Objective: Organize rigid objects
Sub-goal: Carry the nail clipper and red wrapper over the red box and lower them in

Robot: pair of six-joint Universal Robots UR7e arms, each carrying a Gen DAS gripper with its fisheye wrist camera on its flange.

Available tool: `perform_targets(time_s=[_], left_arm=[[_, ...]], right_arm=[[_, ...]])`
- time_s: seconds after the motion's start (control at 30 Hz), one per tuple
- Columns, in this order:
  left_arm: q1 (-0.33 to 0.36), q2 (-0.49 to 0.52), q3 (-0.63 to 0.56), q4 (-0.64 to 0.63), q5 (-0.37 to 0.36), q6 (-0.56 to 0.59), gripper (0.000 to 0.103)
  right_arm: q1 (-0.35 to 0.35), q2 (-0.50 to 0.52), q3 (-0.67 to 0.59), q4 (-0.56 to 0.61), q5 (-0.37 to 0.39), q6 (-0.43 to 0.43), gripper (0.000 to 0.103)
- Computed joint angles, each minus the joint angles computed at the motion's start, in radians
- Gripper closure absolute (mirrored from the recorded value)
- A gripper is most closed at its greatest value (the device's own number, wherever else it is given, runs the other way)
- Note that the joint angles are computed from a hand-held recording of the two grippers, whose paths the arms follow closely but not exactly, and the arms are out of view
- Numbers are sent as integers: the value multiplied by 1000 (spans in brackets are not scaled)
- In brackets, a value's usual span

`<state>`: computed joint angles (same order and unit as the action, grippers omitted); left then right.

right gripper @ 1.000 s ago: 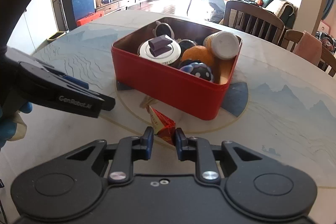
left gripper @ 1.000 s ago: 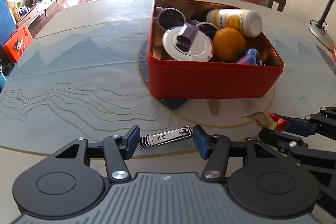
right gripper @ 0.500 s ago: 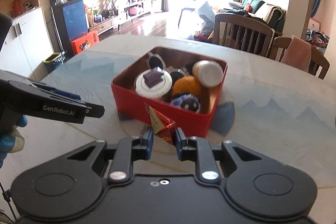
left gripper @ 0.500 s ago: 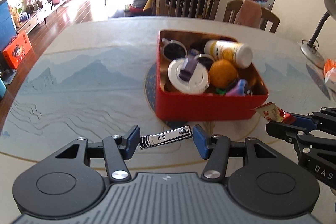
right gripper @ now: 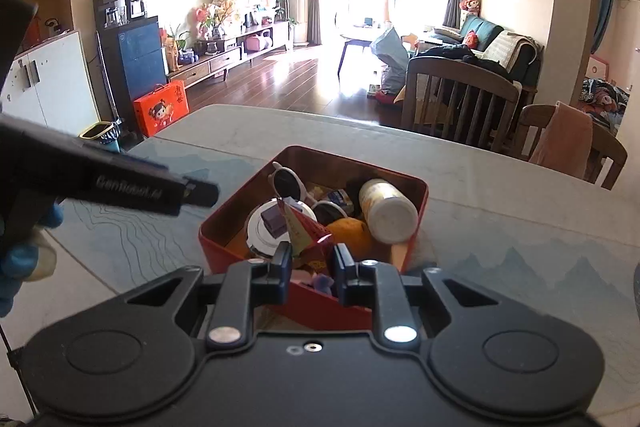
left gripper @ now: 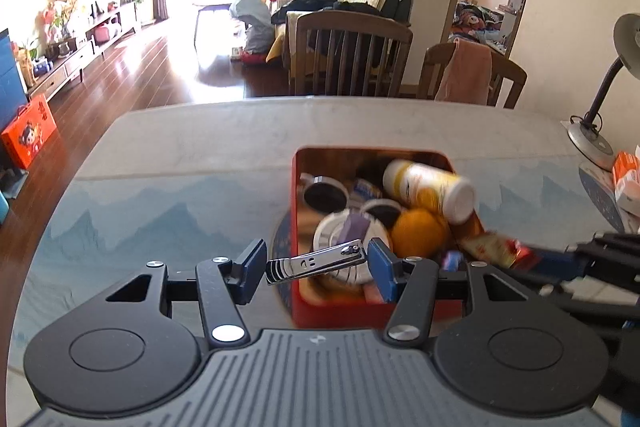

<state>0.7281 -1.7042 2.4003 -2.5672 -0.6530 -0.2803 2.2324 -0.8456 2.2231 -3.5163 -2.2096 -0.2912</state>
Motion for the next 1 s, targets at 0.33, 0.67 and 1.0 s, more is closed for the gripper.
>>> perform_targets(time_s=[0.33,0.67,1.0], left_arm=[[89,218,-117,-247,-27,205,48],[180,404,-244,-335,-74,337,48],[216,508,-307,-318,-101,351,48]], right_arm=[[-54,22,-62,131,50,5,81],[-84,43,-98,210,65,12,81],[-98,53,-106,190,64,4,81]])
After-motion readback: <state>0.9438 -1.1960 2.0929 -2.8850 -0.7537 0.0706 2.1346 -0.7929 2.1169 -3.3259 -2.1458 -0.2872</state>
